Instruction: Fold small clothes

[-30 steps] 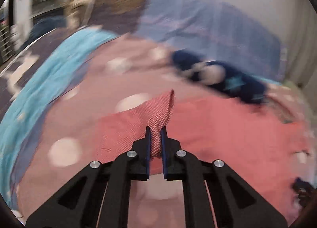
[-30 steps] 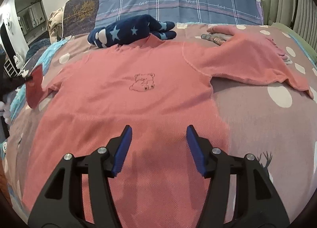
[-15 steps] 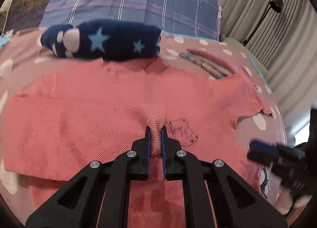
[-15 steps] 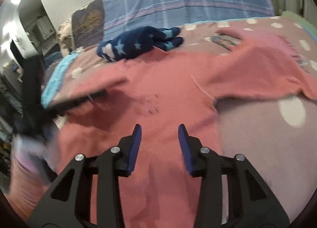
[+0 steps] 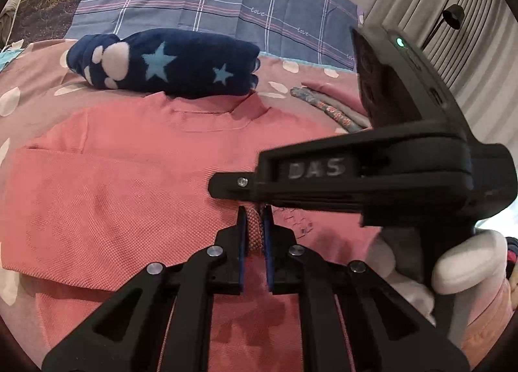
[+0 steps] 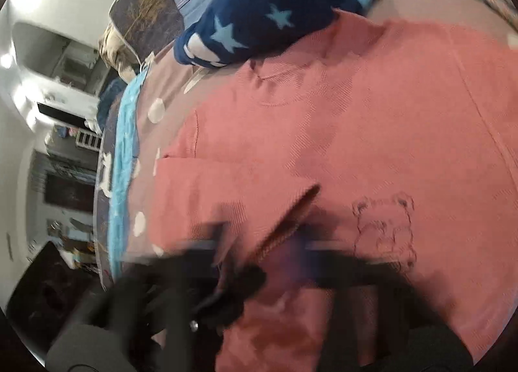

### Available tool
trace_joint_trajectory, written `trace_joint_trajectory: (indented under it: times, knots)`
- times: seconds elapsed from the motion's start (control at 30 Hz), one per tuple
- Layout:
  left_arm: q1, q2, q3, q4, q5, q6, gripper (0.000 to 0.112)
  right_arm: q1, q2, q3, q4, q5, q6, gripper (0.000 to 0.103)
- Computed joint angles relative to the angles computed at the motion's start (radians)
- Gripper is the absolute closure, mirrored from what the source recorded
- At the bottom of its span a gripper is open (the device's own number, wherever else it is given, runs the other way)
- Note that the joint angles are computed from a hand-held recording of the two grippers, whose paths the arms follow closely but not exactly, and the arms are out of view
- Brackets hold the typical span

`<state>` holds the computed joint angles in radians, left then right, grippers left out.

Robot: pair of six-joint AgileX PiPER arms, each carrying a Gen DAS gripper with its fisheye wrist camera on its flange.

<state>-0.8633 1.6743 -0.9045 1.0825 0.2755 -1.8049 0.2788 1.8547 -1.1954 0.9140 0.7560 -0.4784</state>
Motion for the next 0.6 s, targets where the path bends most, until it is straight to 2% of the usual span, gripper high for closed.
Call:
trace_joint_trajectory:
  times: [0.13, 0.23, 0.27, 0.3, 0.4, 0.5, 0.57, 0.6]
  knots:
    - [-0.011, -0.02, -0.036, 0.151, -0.008, -0.139, 0.101, -0.017, -0.132, 0.063, -0.025, -0.098, -0.078, 0.096]
    - [-0.03, -0.042, -0.06, 0.146, 0.008, -0.117, 0.083, -0.08, -0.178, 0.087, -0.102, -0.146, -0.064, 0.096]
    - [-0.054, -0.061, -0.047, 0.183, 0.055, -0.144, 0.071, -0.104, -0.177, 0.092, -0.118, -0.161, -0.058, 0.095]
    - [-0.081, -0.081, -0.023, 0.221, 0.114, -0.178, 0.065, -0.155, -0.16, 0.099, -0.112, -0.173, -0.071, 0.095]
    - [-0.118, -0.139, 0.074, 0.232, 0.238, -0.209, 0.061, -0.256, -0.077, 0.097, -0.026, -0.129, -0.188, 0.089]
    - [-0.116, -0.19, 0.196, 0.184, 0.345, -0.217, 0.059, -0.278, -0.052, 0.136, 0.036, -0.156, -0.268, 0.081]
    - [-0.087, -0.216, 0.272, 0.144, 0.377, -0.217, 0.059, -0.284, -0.055, 0.158, 0.043, -0.174, -0.284, 0.061]
    - [-0.063, -0.228, 0.301, 0.115, 0.386, -0.201, 0.059, -0.288, -0.062, 0.173, 0.049, -0.18, -0.295, 0.06]
